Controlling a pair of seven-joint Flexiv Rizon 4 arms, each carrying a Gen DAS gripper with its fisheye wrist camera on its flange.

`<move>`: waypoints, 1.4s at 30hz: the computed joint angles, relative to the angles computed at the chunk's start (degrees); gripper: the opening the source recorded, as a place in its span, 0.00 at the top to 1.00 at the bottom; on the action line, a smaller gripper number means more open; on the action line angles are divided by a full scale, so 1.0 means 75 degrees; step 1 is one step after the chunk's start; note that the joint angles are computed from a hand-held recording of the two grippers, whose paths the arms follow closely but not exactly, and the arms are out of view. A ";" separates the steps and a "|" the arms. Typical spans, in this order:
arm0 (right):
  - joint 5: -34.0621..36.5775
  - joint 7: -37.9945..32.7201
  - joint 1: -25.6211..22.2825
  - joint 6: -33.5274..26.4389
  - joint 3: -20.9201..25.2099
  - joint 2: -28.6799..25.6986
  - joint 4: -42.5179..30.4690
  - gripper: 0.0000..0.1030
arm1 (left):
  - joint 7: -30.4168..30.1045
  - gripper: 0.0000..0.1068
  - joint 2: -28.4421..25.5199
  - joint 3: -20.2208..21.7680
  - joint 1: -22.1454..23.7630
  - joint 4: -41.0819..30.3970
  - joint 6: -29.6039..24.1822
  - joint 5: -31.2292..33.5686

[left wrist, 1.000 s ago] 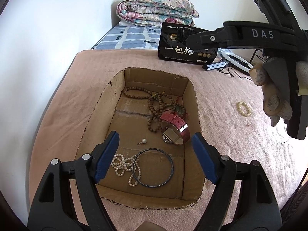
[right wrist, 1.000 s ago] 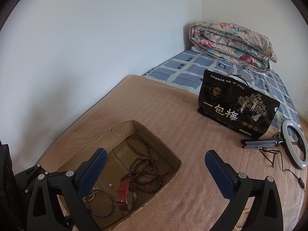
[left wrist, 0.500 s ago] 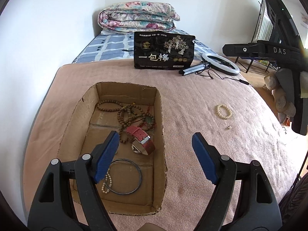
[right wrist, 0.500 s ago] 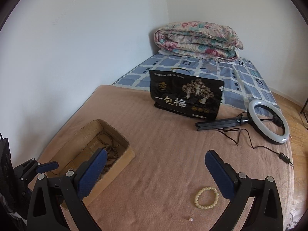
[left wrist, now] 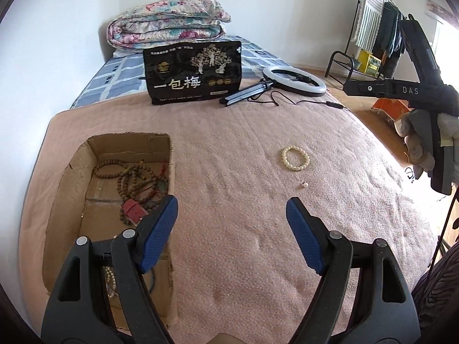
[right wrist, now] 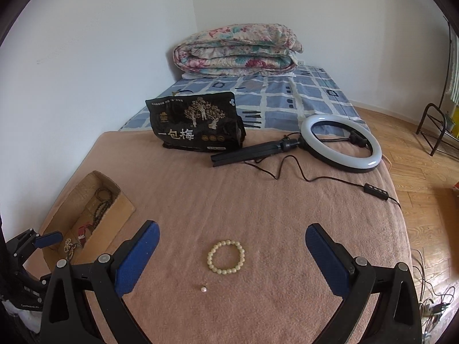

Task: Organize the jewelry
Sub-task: 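Move the left tool to the pearl earring while the right tool approaches the pale bead bracelet, then grasp the pearl earring with the left tool while the right tool grasps the bead bracelet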

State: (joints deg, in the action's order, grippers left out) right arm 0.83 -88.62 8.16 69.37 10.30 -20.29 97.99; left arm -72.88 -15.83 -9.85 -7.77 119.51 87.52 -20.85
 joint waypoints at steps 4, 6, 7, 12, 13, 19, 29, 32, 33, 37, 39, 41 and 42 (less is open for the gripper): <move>0.0156 -0.0132 -0.0162 -0.0180 0.0017 -0.0097 0.0021 0.00 | -0.0081 0.31 -0.0279 -0.0020 -0.0188 -0.0331 -0.0215 0.0115; 0.0206 -0.0190 -0.0209 -0.0318 0.0019 -0.0213 -0.0043 0.00 | -0.0107 0.34 -0.0446 -0.0051 -0.0269 -0.0511 -0.0311 0.0165; 0.0229 -0.0227 -0.0234 -0.0389 0.0021 -0.0262 -0.0060 0.00 | -0.0130 0.36 -0.0531 -0.0055 -0.0313 -0.0604 -0.0366 0.0192; 0.0368 -0.0393 -0.0349 -0.0803 0.0045 -0.0590 -0.0303 0.07 | -0.0189 0.48 -0.0982 -0.0163 -0.0425 -0.1074 -0.0648 0.0211; 0.0433 -0.0468 -0.0390 -0.0894 0.0083 -0.0664 -0.0374 0.09 | -0.0187 0.50 -0.1085 -0.0208 -0.0432 -0.1178 -0.0701 0.0194; 0.0818 -0.0934 -0.0529 -0.1624 0.0270 -0.1094 -0.0879 0.29 | -0.0164 0.61 -0.1746 -0.0331 -0.0559 -0.1790 -0.0936 0.0224; 0.1318 -0.1431 -0.0562 -0.2411 0.0378 -0.1672 -0.1549 0.60 | -0.0268 0.69 -0.2558 -0.0404 -0.0732 -0.2493 -0.1147 0.0258; 0.1452 -0.1489 -0.0565 -0.2529 0.0393 -0.1810 -0.1697 0.63 | -0.0341 0.70 -0.2717 -0.0316 -0.0824 -0.2689 -0.1169 0.0340; 0.1501 -0.1517 -0.0573 -0.2577 0.0411 -0.1864 -0.1762 0.64 | -0.0367 0.73 -0.2765 -0.0265 -0.0867 -0.2751 -0.1186 0.0390; 0.1602 -0.1579 -0.0559 -0.2698 0.0420 -0.1995 -0.1902 0.67 | -0.0434 0.75 -0.2915 -0.0160 -0.0949 -0.2951 -0.1286 0.0529; 0.1659 -0.1606 -0.0563 -0.2734 0.0434 -0.2051 -0.1965 0.67 | -0.0459 0.75 -0.2967 -0.0149 -0.0952 -0.3003 -0.1305 0.0560; 0.1699 -0.1622 -0.0562 -0.2768 0.0441 -0.2094 -0.2020 0.68 | -0.0480 0.75 -0.3005 -0.0175 -0.0931 -0.3023 -0.1276 0.0563; 0.1705 -0.1624 -0.0554 -0.2777 0.0436 -0.2111 -0.2041 0.68 | -0.0478 0.75 -0.3013 -0.0195 -0.0918 -0.3025 -0.1266 0.0564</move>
